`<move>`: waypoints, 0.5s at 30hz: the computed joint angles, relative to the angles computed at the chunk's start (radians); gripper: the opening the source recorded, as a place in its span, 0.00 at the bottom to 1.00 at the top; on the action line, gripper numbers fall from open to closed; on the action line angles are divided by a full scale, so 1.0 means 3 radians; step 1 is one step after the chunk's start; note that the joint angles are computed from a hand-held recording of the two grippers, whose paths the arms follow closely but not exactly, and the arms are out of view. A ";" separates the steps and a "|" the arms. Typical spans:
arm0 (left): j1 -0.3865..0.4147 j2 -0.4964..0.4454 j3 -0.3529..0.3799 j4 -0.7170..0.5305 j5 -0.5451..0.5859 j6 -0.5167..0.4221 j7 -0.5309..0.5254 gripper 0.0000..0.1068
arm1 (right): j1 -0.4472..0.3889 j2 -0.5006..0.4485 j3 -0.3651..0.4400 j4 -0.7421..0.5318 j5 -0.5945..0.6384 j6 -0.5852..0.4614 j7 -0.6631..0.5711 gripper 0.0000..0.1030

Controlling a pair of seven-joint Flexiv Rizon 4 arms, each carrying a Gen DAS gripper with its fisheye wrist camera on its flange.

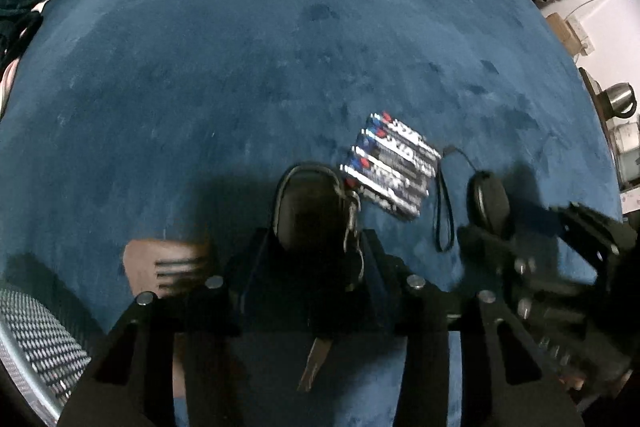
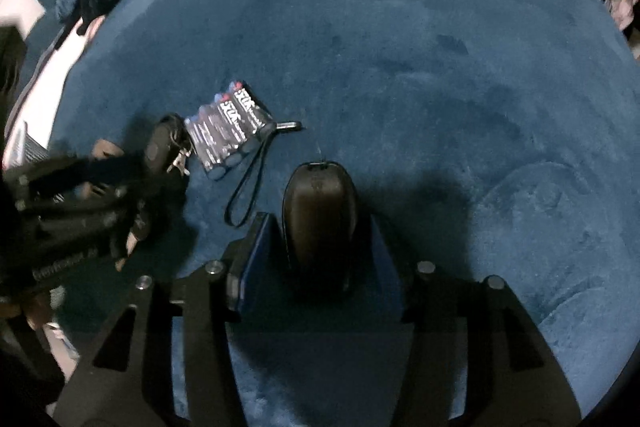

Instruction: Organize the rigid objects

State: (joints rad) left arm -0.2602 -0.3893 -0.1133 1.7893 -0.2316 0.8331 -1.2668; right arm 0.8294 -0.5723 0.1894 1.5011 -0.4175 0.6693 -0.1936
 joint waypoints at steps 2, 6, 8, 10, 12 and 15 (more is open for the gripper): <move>-0.0014 -0.0045 -0.0005 -0.0016 0.0006 0.0034 -0.0024 0.47 | 0.0031 -0.0011 -0.0017 -0.0027 -0.0018 -0.0061 0.0046 0.36; -0.0008 -0.0010 -0.0007 0.0049 -0.0022 0.0089 -0.0027 0.36 | 0.0032 0.0033 -0.0004 0.0023 -0.0015 0.0002 0.0133 0.36; 0.0053 0.0023 -0.0040 0.0110 -0.0160 0.0062 0.0011 0.33 | 0.0058 0.0056 0.0011 0.0066 -0.0030 0.0009 0.0170 0.36; 0.0086 0.0109 -0.0053 0.0215 -0.0268 0.0072 0.0047 0.33 | 0.0055 0.0043 0.0021 0.0038 -0.0018 -0.0036 0.0145 0.37; 0.0076 0.0139 -0.0044 0.0259 -0.0256 0.0090 0.0082 0.34 | 0.0046 0.0032 0.0021 0.0032 0.0011 -0.0066 0.0173 0.37; 0.0035 0.0130 -0.0005 0.0281 -0.0130 0.0111 0.0080 0.34 | 0.0065 -0.0018 0.0014 -0.0044 -0.0003 -0.0151 0.0147 0.37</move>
